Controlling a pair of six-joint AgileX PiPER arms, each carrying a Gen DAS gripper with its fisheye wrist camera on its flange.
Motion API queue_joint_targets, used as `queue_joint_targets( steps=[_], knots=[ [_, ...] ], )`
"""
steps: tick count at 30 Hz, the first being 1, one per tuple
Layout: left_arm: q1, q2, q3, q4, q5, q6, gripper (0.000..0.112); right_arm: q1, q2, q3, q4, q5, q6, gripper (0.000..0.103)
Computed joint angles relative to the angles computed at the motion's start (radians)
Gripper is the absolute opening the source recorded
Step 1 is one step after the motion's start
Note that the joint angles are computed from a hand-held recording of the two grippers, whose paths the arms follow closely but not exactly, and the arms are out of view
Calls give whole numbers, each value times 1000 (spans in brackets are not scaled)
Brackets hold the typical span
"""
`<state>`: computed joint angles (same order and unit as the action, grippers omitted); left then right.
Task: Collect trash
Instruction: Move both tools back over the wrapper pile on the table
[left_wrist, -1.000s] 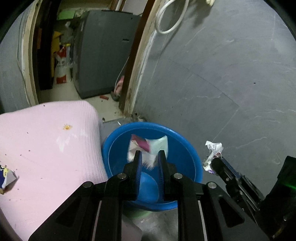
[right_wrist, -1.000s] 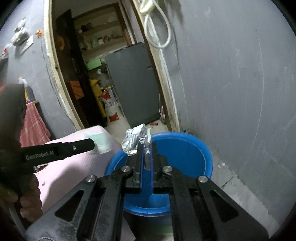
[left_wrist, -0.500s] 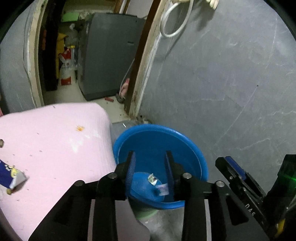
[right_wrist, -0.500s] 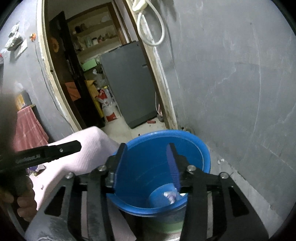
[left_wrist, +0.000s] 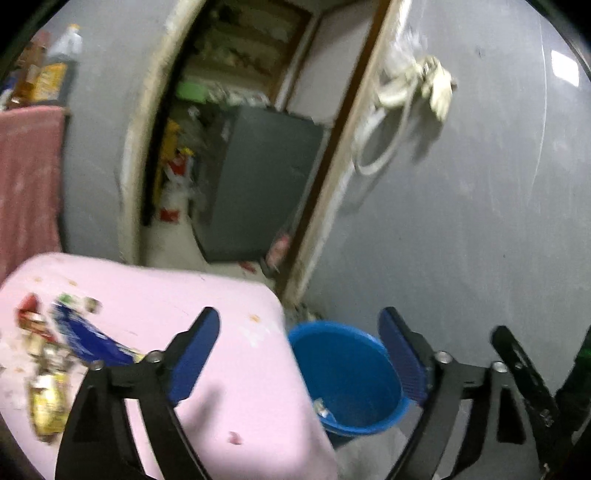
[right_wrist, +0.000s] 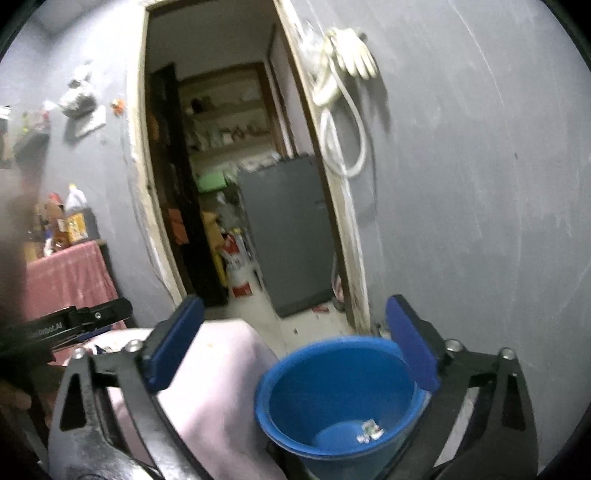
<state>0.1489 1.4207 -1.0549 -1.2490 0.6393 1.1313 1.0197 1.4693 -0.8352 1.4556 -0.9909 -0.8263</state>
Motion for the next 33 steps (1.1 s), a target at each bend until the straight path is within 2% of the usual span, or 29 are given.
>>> queue_joint_targets(
  steps=[3,9,16,21,24,33],
  knots=[
    [109,-74,31,-53,35,59,99,67,9,-40,-26,-61,-27,103],
    [293,-212,125,-126,94,212,101,161,73,-132,-95,-123,-32,103],
    [584,-260,191,-186,253,339,101,228,181,-262,-160,-129,-54,103],
    [733,-225,196,-211,314,418,101,242,266,-375,-167,-82,-102,103],
    [777,-214,224,-210,307,472,101,237,309,-424,-153,-39,-123,103],
    [782,-108,245,-140,249,527,101,171,407,-514,-83,154,-162,103]
  ],
)
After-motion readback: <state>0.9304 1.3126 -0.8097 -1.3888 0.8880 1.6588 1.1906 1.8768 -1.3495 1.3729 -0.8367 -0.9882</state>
